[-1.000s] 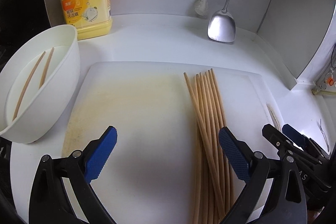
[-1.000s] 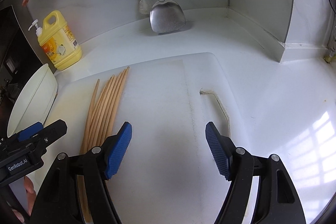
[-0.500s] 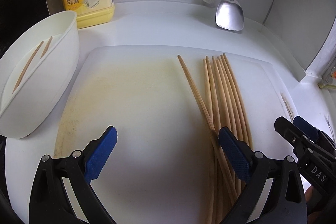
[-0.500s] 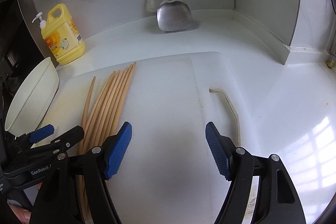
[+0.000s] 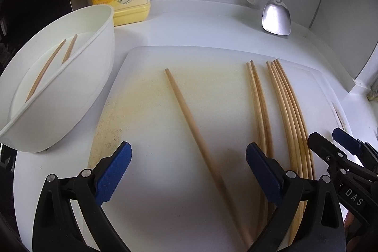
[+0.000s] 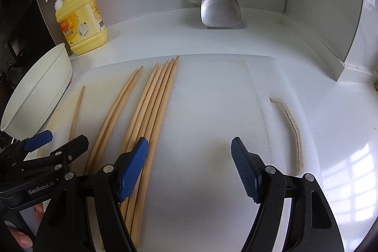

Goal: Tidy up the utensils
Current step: 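Close the right tool on a chopstick while the left tool grasps another chopstick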

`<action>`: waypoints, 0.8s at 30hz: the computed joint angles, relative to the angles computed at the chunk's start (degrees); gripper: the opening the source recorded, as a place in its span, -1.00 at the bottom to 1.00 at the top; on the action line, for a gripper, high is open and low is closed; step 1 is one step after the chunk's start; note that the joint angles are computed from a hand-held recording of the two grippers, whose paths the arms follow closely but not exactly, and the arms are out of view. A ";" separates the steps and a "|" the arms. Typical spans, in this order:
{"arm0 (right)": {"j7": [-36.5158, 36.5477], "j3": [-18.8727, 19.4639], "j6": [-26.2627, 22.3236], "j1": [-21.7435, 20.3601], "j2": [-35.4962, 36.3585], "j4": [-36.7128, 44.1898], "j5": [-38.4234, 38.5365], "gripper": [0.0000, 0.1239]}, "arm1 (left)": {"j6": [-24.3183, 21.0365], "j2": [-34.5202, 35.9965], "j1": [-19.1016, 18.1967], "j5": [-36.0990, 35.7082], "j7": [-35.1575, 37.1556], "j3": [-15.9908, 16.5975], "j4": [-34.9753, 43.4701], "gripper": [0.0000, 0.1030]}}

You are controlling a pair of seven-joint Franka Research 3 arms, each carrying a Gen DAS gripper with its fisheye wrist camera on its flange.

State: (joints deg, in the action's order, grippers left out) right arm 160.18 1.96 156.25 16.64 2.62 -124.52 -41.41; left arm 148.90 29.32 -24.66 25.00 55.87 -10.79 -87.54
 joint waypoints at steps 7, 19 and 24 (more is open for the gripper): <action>-0.61 0.25 -3.07 0.54 0.21 1.01 -3.21 0.12 | 0.93 -0.69 -0.28 2.72 -1.80 1.54 -1.39 0.86; -4.17 -0.22 -3.13 0.77 0.94 1.88 -2.11 0.07 | 0.40 0.25 0.12 3.05 -0.84 0.84 0.01 0.72; -3.73 -0.24 -1.75 0.85 1.13 1.76 -3.10 -0.20 | 2.35 -1.32 0.31 2.83 0.41 0.32 -2.48 0.30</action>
State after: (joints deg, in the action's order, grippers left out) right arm 156.45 1.72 154.50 17.49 3.74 -122.76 -44.51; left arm 151.25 28.01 -24.35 27.83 56.28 -10.47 -90.01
